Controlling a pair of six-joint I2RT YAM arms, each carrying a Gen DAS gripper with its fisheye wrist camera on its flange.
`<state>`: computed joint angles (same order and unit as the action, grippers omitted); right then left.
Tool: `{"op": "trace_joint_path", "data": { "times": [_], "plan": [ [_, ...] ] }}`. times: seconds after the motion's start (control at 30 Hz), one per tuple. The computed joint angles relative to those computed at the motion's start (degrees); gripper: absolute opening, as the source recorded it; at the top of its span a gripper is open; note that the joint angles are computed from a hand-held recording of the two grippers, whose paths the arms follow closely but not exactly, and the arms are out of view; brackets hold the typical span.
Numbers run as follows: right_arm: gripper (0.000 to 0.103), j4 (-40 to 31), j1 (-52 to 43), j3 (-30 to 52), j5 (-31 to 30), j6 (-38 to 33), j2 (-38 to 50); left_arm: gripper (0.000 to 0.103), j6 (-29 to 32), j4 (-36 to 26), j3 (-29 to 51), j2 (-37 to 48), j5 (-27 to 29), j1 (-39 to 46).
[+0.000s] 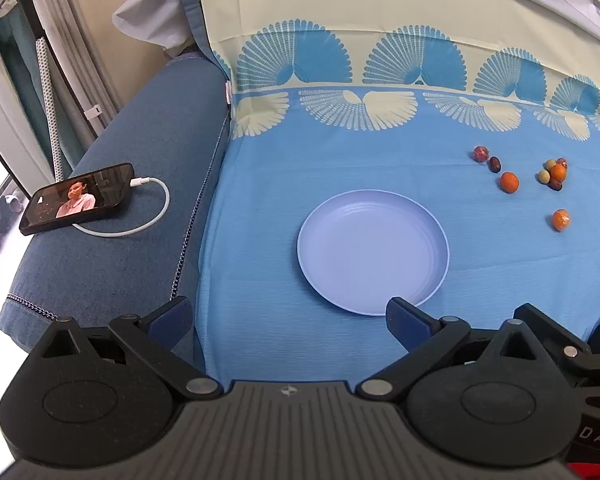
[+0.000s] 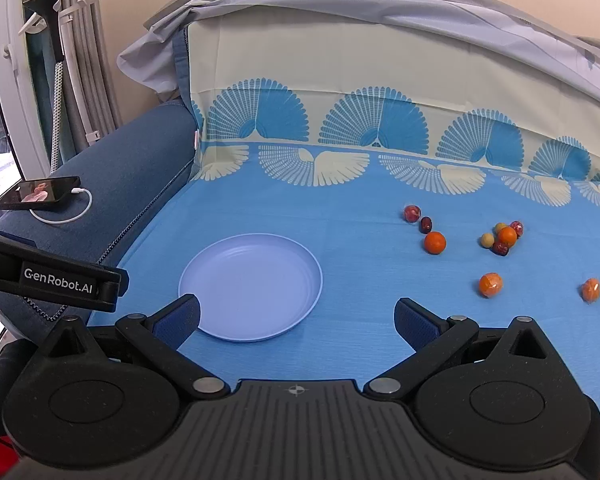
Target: Organize fruits
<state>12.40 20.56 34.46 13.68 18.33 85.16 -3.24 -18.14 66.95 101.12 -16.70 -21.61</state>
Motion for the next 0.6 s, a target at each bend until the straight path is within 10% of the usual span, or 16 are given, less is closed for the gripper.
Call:
{"op": "trace_joint_path", "data": {
  "times": [0.6],
  "plan": [
    [0.103, 2.14, -4.76, -0.43, -2.01, 1.35, 0.65, 0.103, -0.84, -4.50, 4.03, 2.27, 2.70, -0.72]
  ]
}}
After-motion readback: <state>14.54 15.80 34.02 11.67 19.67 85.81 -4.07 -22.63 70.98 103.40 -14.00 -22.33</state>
